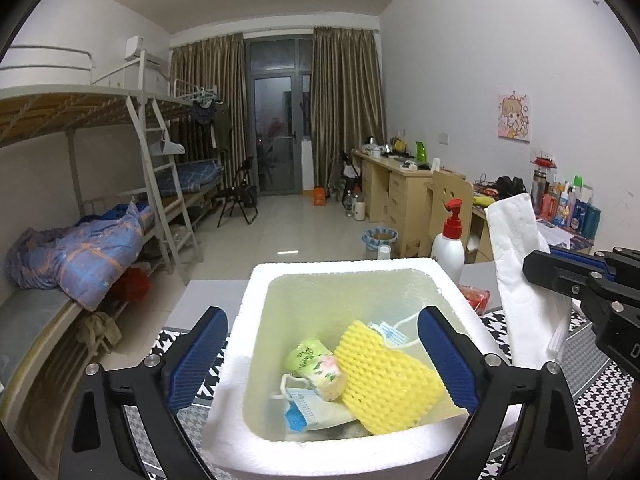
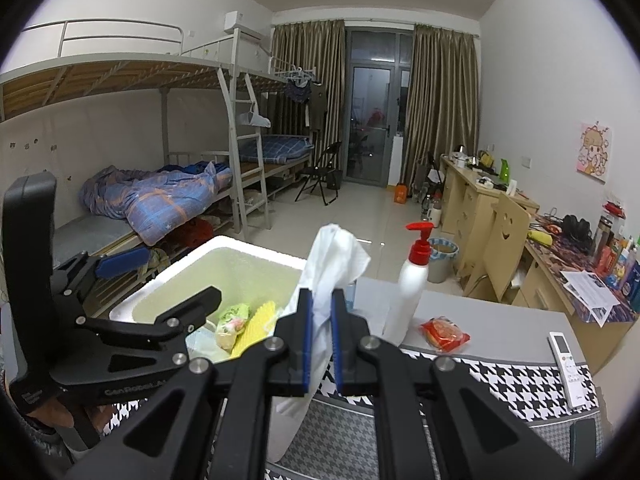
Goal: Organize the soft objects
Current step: 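Lower the white tissue into the foam box and open the right gripper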
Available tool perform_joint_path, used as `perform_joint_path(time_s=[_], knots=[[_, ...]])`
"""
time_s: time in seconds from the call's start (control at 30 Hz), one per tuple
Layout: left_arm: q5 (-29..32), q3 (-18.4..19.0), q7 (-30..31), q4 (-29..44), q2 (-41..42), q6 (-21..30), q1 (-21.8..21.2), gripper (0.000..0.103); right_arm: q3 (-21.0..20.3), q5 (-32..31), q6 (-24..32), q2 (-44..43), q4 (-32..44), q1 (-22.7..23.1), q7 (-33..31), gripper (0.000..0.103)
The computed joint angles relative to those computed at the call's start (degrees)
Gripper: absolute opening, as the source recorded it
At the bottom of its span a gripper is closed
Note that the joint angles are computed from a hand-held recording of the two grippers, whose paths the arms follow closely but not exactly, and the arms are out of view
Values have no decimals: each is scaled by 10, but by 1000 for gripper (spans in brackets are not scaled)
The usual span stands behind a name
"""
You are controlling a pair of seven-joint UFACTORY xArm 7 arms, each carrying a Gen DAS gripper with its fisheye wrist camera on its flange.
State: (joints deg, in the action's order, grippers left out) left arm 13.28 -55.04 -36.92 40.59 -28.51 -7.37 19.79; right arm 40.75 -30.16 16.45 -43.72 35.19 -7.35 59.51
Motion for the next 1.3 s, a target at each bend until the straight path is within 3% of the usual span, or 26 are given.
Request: perform_joint_path(time_s=[0.23, 1.3], knots=[[-8, 15, -4, -12, -17, -4, -8, 102, 4, -3, 0, 8, 9, -3, 0, 11], [-42, 69, 4, -79, -81, -28, -38, 102, 34, -38, -23, 90, 65, -36, 11, 11]])
